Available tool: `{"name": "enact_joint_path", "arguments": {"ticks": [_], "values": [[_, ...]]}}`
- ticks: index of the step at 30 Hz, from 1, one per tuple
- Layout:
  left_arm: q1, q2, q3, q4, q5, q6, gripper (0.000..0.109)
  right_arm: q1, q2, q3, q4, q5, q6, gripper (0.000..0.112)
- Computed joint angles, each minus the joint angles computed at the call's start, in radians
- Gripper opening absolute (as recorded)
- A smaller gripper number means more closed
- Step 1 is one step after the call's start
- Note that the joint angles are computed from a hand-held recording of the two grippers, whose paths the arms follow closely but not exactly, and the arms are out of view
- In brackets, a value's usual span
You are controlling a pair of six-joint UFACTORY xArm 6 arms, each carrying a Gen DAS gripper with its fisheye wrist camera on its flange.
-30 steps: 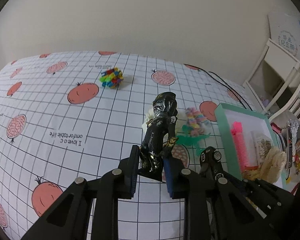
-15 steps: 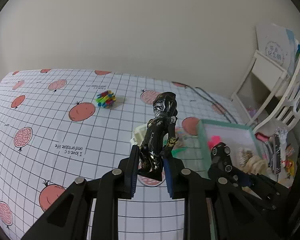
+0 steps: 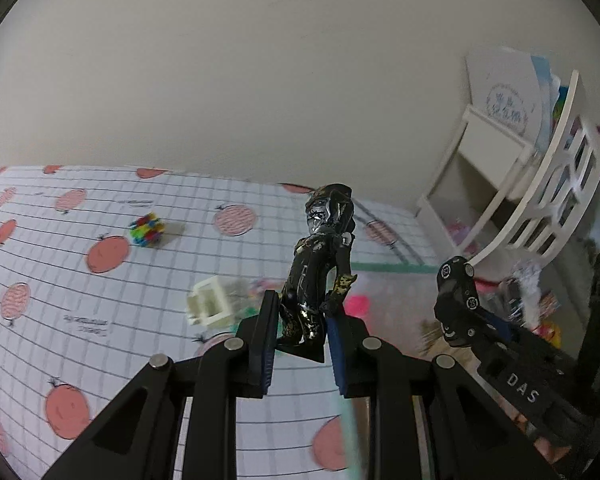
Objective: Organize objects
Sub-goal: 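Carry the toy car and figurine with both tools over the box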
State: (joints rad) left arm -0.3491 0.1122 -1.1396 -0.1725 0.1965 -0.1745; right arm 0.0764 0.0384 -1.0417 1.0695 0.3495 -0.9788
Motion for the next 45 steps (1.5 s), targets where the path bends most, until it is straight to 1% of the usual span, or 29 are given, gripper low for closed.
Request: {"name": "enact_joint_path", "arguments": {"ticks": [1,2,4,5,6,8,10,14,16,18,20,24,26,27,33,36,39,42,45], "values": [[-0.009,0.011,-0.023,-0.034,0.010,0.025,0.024,-0.009,0.008,-0.016,-0.006,-0.001,0.010,0.032],[-0.014,0.015,-0.033,-0.026,0.015,0.019,0.024,-0.018,0.016,-0.032,-0.015,0.002,0.022,0.032],[-0.026,0.036,-0.071,-0.005,0.029,0.009,0.024,-0.048,0.039,-0.077,-0.015,0.040,0.041,0.032],[-0.034,0.049,-0.093,-0.019,0.038,0.019,0.024,-0.057,0.047,-0.092,-0.017,0.048,0.044,0.032],[-0.040,0.061,-0.113,-0.042,0.045,0.034,0.024,-0.059,0.061,-0.108,-0.037,0.026,0.050,0.032],[-0.054,0.094,-0.153,-0.105,0.051,0.075,0.024,-0.066,0.081,-0.129,-0.066,0.019,0.062,0.032],[-0.068,0.124,-0.184,-0.157,0.053,0.119,0.024,-0.076,0.109,-0.157,-0.056,0.007,0.049,0.032],[-0.089,0.188,-0.241,-0.189,0.064,0.172,0.024,-0.117,0.179,-0.226,-0.034,0.039,0.090,0.032],[-0.093,0.218,-0.275,-0.222,0.087,0.197,0.024,-0.129,0.226,-0.263,-0.105,0.026,0.143,0.032],[-0.096,0.248,-0.314,-0.275,0.114,0.232,0.024,-0.137,0.250,-0.278,-0.149,0.016,0.158,0.032],[-0.104,0.276,-0.347,-0.314,0.135,0.268,0.024,-0.143,0.275,-0.293,-0.226,0.012,0.203,0.032],[-0.125,0.333,-0.402,-0.295,0.159,0.266,0.024,-0.146,0.311,-0.306,-0.330,0.002,0.236,0.032],[-0.128,0.351,-0.414,-0.279,0.177,0.248,0.024,-0.145,0.330,-0.298,-0.430,-0.022,0.290,0.032],[-0.129,0.361,-0.422,-0.273,0.192,0.239,0.024,-0.145,0.333,-0.296,-0.446,-0.022,0.297,0.032],[-0.136,0.377,-0.412,-0.215,0.216,0.196,0.024,-0.155,0.351,-0.286,-0.496,-0.009,0.320,0.032],[-0.137,0.378,-0.410,-0.218,0.235,0.192,0.024,-0.157,0.362,-0.292,-0.537,0.009,0.355,0.032],[-0.139,0.381,-0.414,-0.200,0.251,0.178,0.024,-0.160,0.355,-0.261,-0.588,-0.009,0.382,0.032],[-0.141,0.389,-0.424,-0.188,0.271,0.165,0.024,-0.162,0.377,-0.282,-0.618,0.004,0.408,0.032],[-0.141,0.403,-0.439,-0.174,0.289,0.150,0.024,-0.168,0.381,-0.279,-0.617,0.003,0.406,0.032]]}}
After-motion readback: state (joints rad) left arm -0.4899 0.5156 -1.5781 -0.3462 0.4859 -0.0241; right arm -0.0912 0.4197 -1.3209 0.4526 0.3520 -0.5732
